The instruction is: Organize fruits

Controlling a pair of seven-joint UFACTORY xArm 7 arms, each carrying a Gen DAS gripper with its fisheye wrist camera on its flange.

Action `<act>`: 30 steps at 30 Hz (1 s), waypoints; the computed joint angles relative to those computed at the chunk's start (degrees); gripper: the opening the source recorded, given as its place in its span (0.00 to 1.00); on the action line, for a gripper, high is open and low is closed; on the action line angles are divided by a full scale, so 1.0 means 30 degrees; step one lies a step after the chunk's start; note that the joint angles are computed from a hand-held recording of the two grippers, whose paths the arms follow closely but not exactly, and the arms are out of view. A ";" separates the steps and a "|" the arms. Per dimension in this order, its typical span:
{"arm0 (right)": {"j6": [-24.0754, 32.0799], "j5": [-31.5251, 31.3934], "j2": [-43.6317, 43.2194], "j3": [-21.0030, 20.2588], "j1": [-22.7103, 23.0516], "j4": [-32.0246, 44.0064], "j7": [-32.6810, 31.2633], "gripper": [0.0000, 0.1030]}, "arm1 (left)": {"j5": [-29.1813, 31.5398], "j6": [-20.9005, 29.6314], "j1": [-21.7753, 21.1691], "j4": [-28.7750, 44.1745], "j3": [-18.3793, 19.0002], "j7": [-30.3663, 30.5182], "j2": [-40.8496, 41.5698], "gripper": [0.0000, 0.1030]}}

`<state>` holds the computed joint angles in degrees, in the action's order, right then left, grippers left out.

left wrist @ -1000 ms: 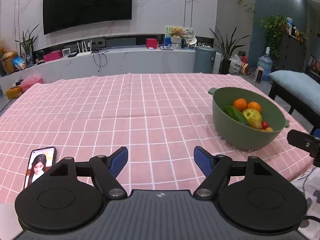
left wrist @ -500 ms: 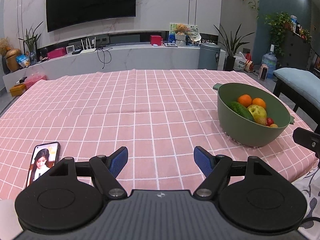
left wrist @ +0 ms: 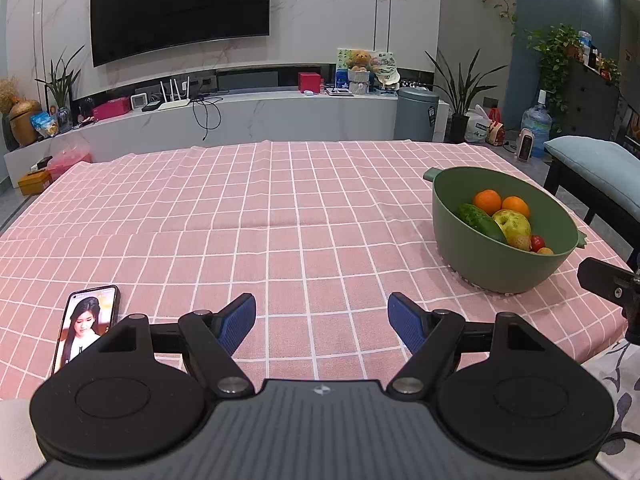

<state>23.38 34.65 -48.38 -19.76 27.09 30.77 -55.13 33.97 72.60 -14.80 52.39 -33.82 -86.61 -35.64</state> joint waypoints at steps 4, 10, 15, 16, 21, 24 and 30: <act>-0.0045 -0.0047 -0.0052 0.0064 0.0016 -0.0069 -0.0130 0.96 | 0.0014 -0.0006 -0.0021 -0.0009 0.0018 -0.0003 0.0001 0.86; -0.0133 -0.0054 -0.0063 0.0088 0.0073 -0.0129 -0.0187 0.96 | 0.0030 0.0009 -0.0040 -0.0011 0.0023 -0.0017 0.0011 0.86; -0.0191 -0.0033 -0.0081 0.0058 0.0107 -0.0153 -0.0149 0.96 | 0.0027 0.0014 -0.0065 -0.0035 0.0028 -0.0031 -0.0004 0.86; -0.0202 -0.0027 -0.0097 0.0043 0.0131 -0.0163 -0.0159 0.96 | 0.0037 0.0018 -0.0063 -0.0041 0.0022 -0.0035 -0.0006 0.86; -0.0180 -0.0025 -0.0186 -0.0030 0.0215 -0.0190 -0.0215 0.96 | 0.0224 0.0094 0.0006 0.0119 -0.0099 0.0037 0.0108 0.86; -0.0117 -0.0007 -0.0232 -0.0083 0.0234 -0.0186 -0.0228 0.96 | 0.0431 0.0121 0.0062 0.0315 -0.0166 0.0084 0.0313 0.86; -0.0071 0.0032 -0.0265 -0.0078 0.0234 -0.0184 -0.0253 0.96 | 0.0696 0.0171 -0.0050 0.0365 -0.0191 0.0188 0.0347 0.86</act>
<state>23.16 34.74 -49.18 -19.99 27.80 30.21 -55.89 36.06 73.11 -14.94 53.49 -34.39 -86.04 -34.60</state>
